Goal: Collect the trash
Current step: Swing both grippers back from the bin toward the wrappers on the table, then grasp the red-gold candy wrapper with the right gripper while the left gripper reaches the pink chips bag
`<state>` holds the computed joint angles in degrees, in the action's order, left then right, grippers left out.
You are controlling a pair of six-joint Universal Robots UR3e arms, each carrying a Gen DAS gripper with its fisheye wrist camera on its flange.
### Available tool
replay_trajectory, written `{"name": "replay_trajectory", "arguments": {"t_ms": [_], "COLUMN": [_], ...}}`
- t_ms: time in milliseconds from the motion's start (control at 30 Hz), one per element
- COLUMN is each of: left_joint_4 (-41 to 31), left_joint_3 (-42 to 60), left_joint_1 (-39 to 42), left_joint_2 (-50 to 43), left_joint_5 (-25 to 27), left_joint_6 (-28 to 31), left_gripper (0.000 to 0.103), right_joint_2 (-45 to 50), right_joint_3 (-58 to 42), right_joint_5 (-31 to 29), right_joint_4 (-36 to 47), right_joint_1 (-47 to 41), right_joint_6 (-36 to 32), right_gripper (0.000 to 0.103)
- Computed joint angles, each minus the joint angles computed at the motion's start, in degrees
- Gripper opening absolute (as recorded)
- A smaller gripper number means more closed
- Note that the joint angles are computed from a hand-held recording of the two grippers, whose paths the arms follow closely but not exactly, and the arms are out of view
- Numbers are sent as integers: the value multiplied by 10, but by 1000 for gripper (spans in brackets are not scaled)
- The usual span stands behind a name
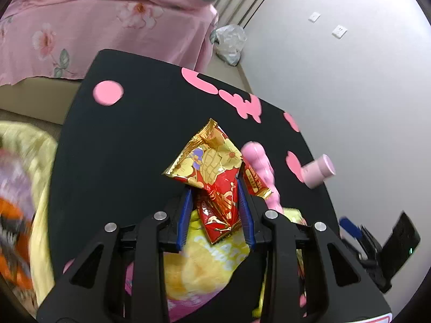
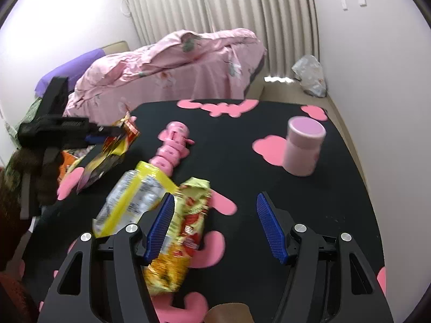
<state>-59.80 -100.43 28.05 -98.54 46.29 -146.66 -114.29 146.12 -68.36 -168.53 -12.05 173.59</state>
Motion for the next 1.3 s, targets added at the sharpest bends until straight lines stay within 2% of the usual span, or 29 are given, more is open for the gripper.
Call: {"name": "replay_trajectory", "arguments": {"t_ms": [67, 167, 200, 300, 433, 500, 567, 600, 700, 833, 967, 1033, 1067, 1100, 1133, 1300], "left_joint_4": [-24, -115, -147, -182, -251, -239, -184, -182, -240, -351, -386, -386, -384, -385, -390, -391], "left_joint_3": [-41, -68, -68, -94, -116, -143, -182, -182, -173, -169, -173, -175, -176, -175, -174, -181], "left_joint_1": [34, 78, 85, 105, 161, 191, 211, 213, 234, 298, 339, 347, 350, 352, 355, 350], "left_joint_2": [47, 90, 94, 122, 184, 222, 251, 250, 241, 275, 299, 299, 298, 296, 295, 302], "left_joint_5": [-14, -22, -19, -15, -35, -41, -31, -22, 0, 9, 13, 15, 16, 18, 19, 18], "left_joint_6": [35, 95, 118, 174, 262, 289, 290, 292, 335, 432, 464, 465, 464, 467, 471, 473], "left_gripper": [31, 32, 34, 44, 57, 62, 63, 63, 63, 63, 63, 63, 63, 63, 63, 63], "right_joint_2": [16, 35, 35, 47, 68, 77, 93, 108, 181, 306, 429, 480, 489, 489, 483, 401], "right_joint_3": [-19, -44, -50, -71, -99, -102, -113, -124, -193, -324, -461, -520, -524, -516, -507, -433], "right_joint_5": [-28, -66, -66, -67, -105, -112, -111, -116, -108, -68, -52, -40, -31, -26, -31, -100], "right_joint_4": [-13, -28, -25, -8, 24, 23, 18, 12, 7, 34, 94, 141, 140, 125, 115, 61], "right_joint_1": [38, 90, 99, 134, 195, 217, 235, 247, 279, 300, 317, 320, 318, 315, 316, 326], "right_joint_6": [15, 39, 43, 55, 75, 91, 100, 103, 100, 101, 103, 106, 111, 124, 130, 135], "right_gripper": [60, 60, 60, 60, 60, 60, 60, 60, 60, 60, 60, 45, 43, 34, 31, 28]}}
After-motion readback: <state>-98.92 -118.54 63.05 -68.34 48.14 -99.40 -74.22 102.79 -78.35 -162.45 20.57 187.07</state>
